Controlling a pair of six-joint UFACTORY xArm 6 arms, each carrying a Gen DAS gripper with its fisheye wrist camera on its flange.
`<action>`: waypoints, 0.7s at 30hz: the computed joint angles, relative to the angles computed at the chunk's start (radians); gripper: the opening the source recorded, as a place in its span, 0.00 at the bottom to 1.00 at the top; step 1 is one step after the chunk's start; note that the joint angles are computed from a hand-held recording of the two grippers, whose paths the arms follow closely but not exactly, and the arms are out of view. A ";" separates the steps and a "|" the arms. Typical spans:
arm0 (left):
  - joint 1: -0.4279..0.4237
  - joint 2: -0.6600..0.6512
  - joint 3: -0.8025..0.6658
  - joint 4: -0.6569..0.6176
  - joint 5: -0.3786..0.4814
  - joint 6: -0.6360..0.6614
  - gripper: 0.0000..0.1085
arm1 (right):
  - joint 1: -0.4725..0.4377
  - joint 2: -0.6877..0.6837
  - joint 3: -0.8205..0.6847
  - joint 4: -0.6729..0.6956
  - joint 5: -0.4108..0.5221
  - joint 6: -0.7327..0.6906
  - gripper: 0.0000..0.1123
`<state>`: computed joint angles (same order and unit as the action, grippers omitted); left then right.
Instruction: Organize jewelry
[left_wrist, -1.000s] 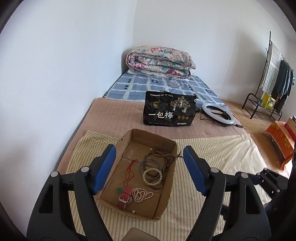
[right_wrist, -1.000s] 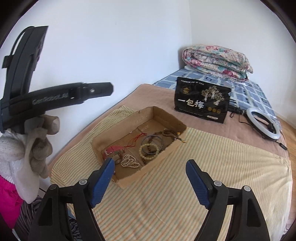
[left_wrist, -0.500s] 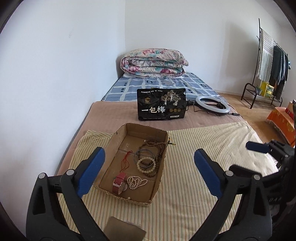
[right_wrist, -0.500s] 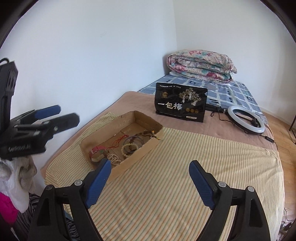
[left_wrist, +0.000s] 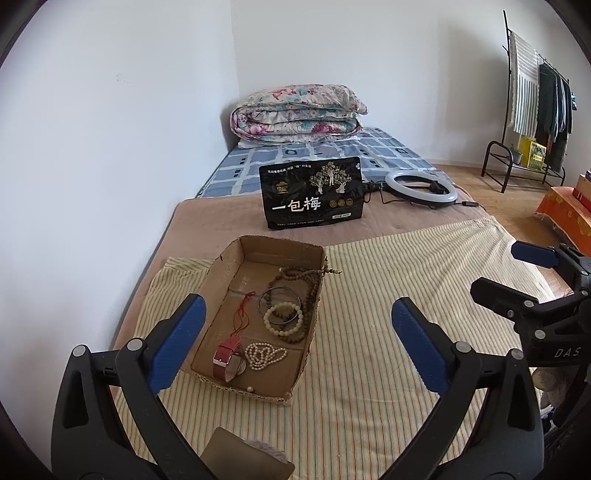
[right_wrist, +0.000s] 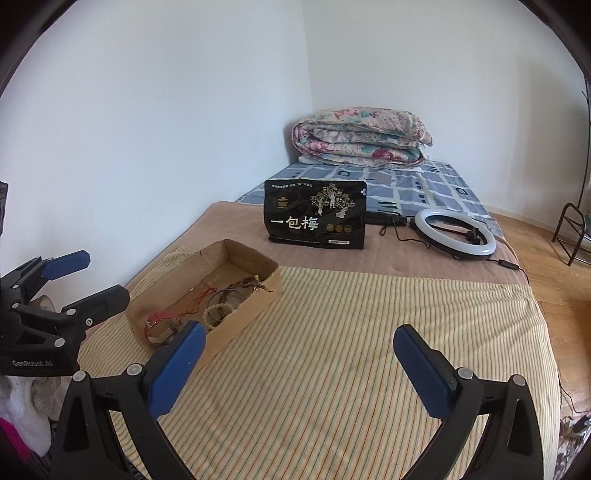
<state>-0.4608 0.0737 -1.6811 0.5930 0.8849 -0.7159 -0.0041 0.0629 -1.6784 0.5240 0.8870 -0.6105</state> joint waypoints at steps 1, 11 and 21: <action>-0.001 0.000 0.002 0.002 0.000 -0.001 0.94 | -0.001 0.001 0.000 -0.001 0.002 0.000 0.91; 0.001 0.003 -0.002 -0.002 -0.002 -0.005 0.94 | 0.000 0.004 0.002 -0.010 0.004 0.004 0.91; 0.002 0.003 0.002 -0.003 -0.005 -0.009 0.94 | 0.002 -0.002 0.010 -0.014 -0.002 -0.001 0.91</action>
